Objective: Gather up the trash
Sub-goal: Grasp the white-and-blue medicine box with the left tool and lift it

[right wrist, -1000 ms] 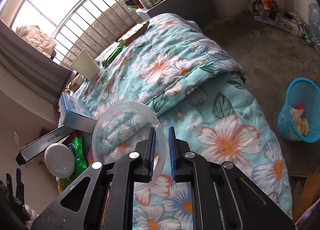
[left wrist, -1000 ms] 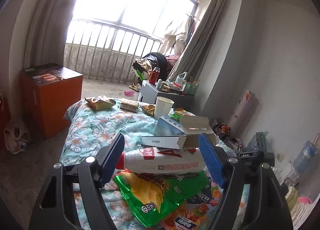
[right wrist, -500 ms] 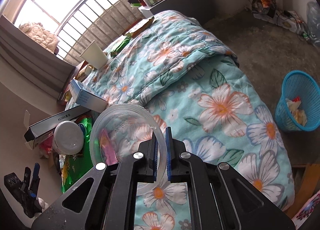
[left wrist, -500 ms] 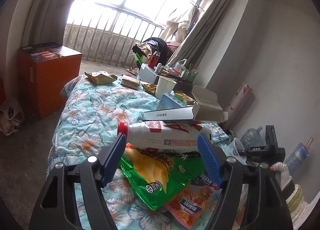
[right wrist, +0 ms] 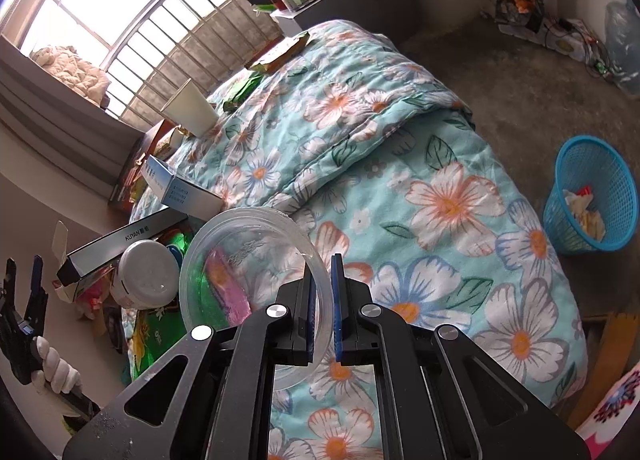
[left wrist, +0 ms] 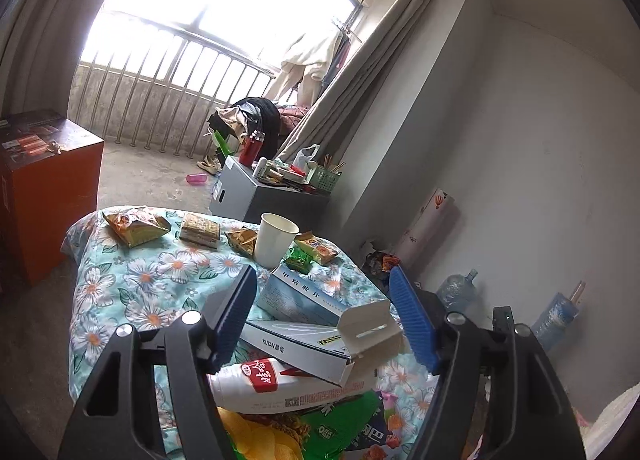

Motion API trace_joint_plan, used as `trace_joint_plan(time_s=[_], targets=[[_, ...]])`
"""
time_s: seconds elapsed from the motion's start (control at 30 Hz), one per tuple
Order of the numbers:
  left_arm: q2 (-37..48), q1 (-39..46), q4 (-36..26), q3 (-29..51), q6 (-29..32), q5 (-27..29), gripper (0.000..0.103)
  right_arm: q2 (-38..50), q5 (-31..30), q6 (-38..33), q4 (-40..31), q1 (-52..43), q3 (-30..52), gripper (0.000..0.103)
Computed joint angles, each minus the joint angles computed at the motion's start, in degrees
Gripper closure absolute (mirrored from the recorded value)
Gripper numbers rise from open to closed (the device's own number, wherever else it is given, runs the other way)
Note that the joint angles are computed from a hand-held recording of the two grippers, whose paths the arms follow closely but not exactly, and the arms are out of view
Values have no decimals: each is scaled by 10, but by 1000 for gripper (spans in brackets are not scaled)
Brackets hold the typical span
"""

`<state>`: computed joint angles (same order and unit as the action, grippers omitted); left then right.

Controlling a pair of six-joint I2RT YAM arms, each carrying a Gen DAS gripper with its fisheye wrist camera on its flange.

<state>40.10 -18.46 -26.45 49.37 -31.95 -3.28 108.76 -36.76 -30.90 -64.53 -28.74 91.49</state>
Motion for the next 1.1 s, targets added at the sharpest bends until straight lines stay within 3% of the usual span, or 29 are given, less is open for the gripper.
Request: trace_joint_plan(time_s=[0.1,0.13,0.23,0.3,0.4,0.5,0.63,0.83,0.97,1.1], targets=[[134,180,-8,71,7,248,39,6,0,12,0,12,15,97],[198,212,-32,114,12,300,39,10,0,14,-1,16,22,97],[401,248,-136,270,36,405,40,23,-3,25,-2,25,37,97],[523,245,-220,378,43,437,40,31,-7,33,0,29,43,97],[666,225,-341,524,49,443,41,42,-15,41,2,30,49,97],[754,216,-405,614,36,452,41,51,-18,47,6,27,55,97],[809,205,-426,676,7,450,41,74,-25,44,-1,17,74,97],[894,187,-506,782,3,415,41,110,-37,32,-23,2,112,97],[905,182,-514,798,-10,404,41,125,-46,26,-32,-6,124,97],[903,175,-513,808,-15,398,49,140,-54,16,-50,-11,140,97]])
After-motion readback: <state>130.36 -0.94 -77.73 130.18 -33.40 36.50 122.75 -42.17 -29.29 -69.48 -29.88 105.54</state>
